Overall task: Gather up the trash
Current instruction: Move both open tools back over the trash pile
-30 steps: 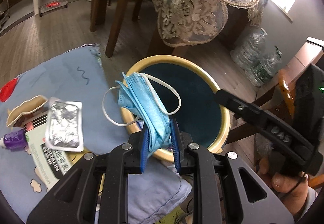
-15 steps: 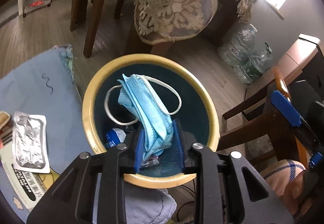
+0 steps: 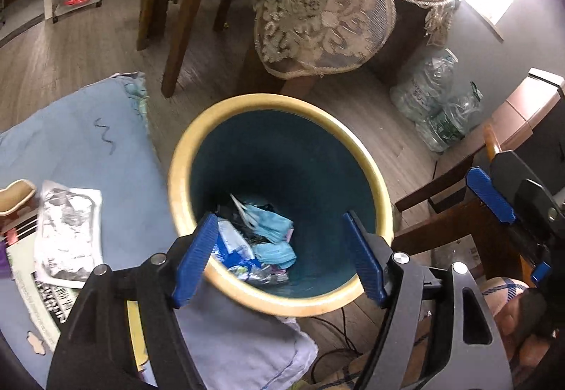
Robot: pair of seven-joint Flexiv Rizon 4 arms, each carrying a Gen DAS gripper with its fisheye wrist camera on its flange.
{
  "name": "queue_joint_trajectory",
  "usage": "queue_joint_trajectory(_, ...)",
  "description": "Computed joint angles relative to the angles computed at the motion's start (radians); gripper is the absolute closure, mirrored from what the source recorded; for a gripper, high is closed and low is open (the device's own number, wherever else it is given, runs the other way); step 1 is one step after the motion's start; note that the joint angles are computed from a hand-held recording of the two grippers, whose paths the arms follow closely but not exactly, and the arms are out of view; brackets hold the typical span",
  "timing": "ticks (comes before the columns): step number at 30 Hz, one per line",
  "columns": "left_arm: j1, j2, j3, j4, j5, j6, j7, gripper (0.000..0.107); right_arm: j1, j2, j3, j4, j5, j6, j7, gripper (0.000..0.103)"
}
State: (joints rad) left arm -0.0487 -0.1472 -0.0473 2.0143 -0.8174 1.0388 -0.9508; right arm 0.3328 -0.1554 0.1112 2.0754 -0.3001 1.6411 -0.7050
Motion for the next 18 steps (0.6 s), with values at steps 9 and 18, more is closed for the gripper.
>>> queue_joint_trajectory(9,0.035,0.073,0.054,0.029,0.038,-0.021,0.004,0.036,-0.008,-0.028,0.058,-0.04,0.05,-0.029,-0.072,0.021)
queue_joint_trajectory(18,0.099,0.113,0.118,0.012,0.203,-0.064,-0.024,0.035,-0.025,-0.054,0.126,-0.086,0.134,-0.068,-0.166,0.02)
